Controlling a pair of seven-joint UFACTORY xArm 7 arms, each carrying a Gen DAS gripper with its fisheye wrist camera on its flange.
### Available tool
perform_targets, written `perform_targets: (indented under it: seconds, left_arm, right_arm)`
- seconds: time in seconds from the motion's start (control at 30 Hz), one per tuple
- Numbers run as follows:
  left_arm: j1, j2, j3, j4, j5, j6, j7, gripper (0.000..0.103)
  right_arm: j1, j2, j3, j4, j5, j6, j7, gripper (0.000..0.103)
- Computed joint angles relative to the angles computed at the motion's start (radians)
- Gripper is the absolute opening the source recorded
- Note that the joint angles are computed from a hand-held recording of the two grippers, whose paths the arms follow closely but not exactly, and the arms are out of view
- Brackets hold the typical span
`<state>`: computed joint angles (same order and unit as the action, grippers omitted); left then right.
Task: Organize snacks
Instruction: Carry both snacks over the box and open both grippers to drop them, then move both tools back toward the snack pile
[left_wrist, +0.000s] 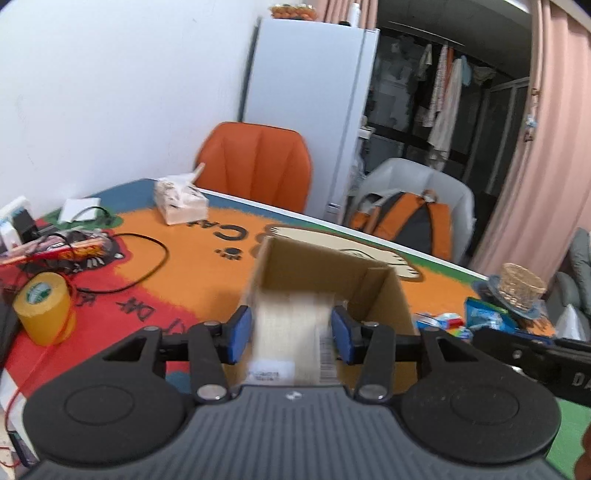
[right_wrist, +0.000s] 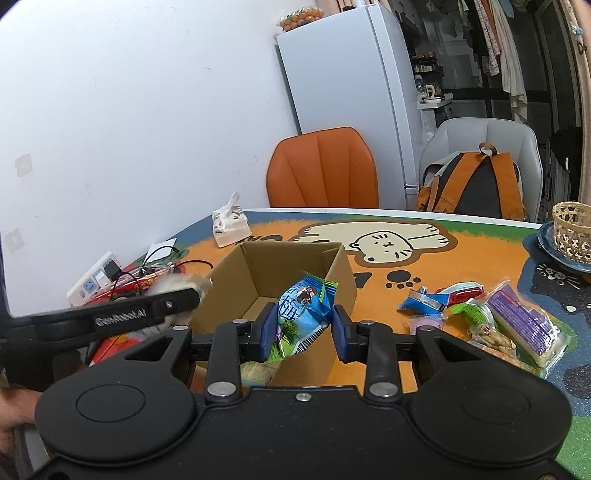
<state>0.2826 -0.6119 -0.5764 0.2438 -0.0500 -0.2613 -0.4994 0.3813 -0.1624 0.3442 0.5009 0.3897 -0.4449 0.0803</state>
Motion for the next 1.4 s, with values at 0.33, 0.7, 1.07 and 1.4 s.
perform_targets:
  seconds: [0.33,0.7,1.07,1.4]
  left_arm:
    - [-0.038,-0.167,0.050,-0.067,0.005,0.080,-0.069,0.080]
    - [-0.080,-0.262,0.067,-0.088,0.129,0.200,-0.180,0.093]
    - [-0.217,-0.246,0.097,-0.078,0.201,0.182,-0.221,0.094]
    - [-0.232,-0.181,0.003,-0.023,0.200,0.162,-0.270,0.094]
  right_arm:
    - [0.050,0.071,-0.067,0.058,-0.137,-0.020,0.087,0.035]
    - [0.027,-0.012,-0.095,-0.056,-0.189,-0.056,0.205,0.088]
    - [-0.090,-0.220,-0.082,-0.227,-0.180,-0.001,0.265,0.102]
    - [-0.145,-0.354,-0.152,-0.337,-0.261,0.042,0.326,0.103]
